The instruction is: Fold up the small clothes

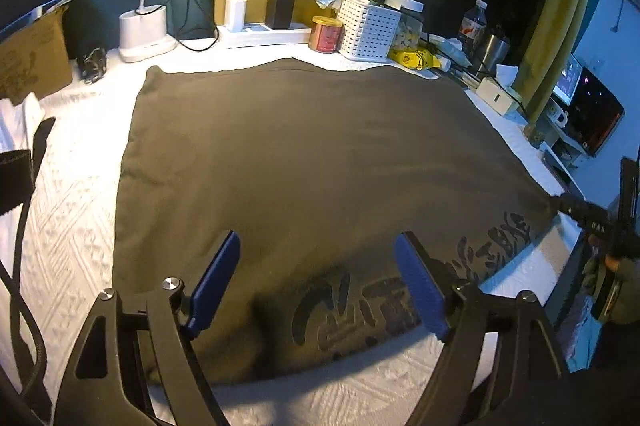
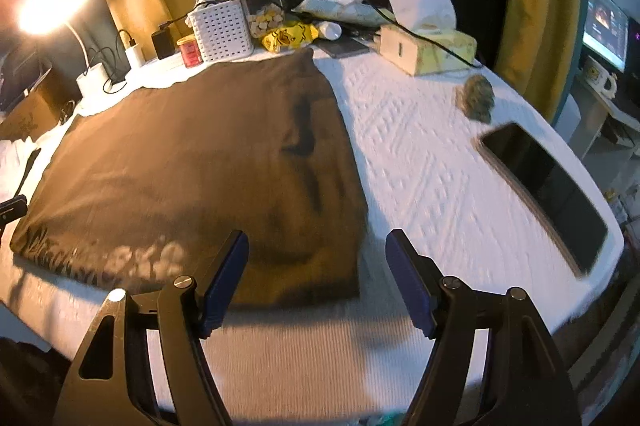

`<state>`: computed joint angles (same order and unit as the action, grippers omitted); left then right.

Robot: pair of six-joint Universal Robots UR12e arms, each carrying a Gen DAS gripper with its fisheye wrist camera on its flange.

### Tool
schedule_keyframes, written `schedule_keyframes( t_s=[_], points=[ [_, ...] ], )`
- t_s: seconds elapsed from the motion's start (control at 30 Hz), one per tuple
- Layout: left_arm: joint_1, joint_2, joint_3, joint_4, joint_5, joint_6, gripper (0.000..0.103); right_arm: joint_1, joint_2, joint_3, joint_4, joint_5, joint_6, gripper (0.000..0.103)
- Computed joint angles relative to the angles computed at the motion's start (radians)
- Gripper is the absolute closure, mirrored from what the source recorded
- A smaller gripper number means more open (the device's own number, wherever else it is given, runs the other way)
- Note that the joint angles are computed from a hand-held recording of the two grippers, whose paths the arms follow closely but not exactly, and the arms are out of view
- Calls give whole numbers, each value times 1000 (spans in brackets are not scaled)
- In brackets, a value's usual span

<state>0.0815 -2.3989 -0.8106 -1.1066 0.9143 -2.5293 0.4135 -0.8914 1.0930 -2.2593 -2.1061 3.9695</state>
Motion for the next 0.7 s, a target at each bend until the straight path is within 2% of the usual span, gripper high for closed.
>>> schedule_keyframes(
  t_s=[0.23,0.33,0.37,0.43,0.47,0.5,0.6,0.67,0.7],
  points=[
    [4,33,-69,106,47,-68,23,9,-15,24,-7,33,34,29],
    [5,39,-78,126,77,-59,23,9,-9,16,-7,67,37,29],
    [9,40,-77,120,65,-45,23,9,-6,11,-2,73,39,29],
    [26,37,-78,112,-14,-32,23,9,3,-7,22,92,61,29],
    [30,33,-70,105,-23,-35,23,8,8,-16,36,103,70,29],
    [30,30,-65,108,-12,-49,23,7,13,-24,45,116,71,29],
    [24,18,-59,184,89,-126,23,7,29,-49,64,114,78,29],
    [24,8,-59,244,111,-156,23,7,35,-58,65,115,85,29],
    [25,5,-56,243,106,-155,23,6,40,-66,65,116,88,29]
  ],
)
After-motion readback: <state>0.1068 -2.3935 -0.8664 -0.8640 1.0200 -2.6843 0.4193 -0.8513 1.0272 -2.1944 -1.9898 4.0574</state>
